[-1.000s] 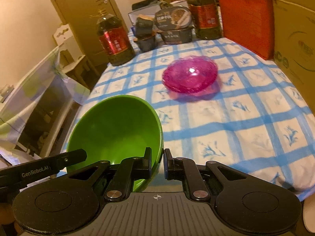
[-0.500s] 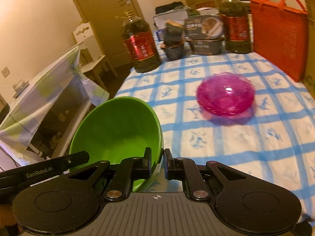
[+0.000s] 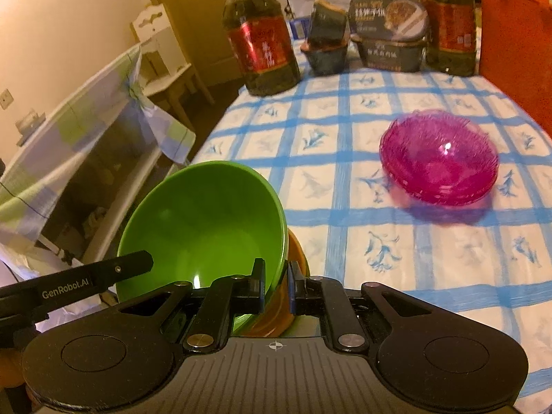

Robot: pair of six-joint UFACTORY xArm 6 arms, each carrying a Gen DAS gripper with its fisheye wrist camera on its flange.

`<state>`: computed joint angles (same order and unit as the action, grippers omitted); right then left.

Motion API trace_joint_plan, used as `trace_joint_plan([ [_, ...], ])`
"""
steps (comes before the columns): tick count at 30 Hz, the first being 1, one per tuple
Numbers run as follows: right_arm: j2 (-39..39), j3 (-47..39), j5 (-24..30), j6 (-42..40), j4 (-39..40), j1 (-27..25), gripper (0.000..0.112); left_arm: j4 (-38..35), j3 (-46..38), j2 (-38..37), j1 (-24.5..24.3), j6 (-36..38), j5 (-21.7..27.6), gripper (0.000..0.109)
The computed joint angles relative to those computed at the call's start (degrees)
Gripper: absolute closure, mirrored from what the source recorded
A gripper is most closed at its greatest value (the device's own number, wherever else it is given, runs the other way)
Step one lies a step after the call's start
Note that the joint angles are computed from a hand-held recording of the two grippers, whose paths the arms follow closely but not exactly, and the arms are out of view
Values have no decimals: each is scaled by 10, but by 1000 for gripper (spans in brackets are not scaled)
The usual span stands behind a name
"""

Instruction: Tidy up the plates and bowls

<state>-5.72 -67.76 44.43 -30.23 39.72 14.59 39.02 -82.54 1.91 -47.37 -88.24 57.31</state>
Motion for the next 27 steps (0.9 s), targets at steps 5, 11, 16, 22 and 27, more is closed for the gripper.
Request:
trace_joint_plan([
  [5,10,5,2,3,-11,3,100,-6,9,2,4,9,-4,97],
  [11,12,11,-6,5,-17,8,100,-8,16,5,4,9,-6,97],
  [16,15,9,-11,7,-18,9,100,-14,21,4,7,10,-13,97],
  [22,21,0,6,-20,37,-3,68,-10,19,9,7,-5,-5,89],
  [27,3,16,-8,-29,71,-14,50,14,26,-2,-1,-40,-3,83],
])
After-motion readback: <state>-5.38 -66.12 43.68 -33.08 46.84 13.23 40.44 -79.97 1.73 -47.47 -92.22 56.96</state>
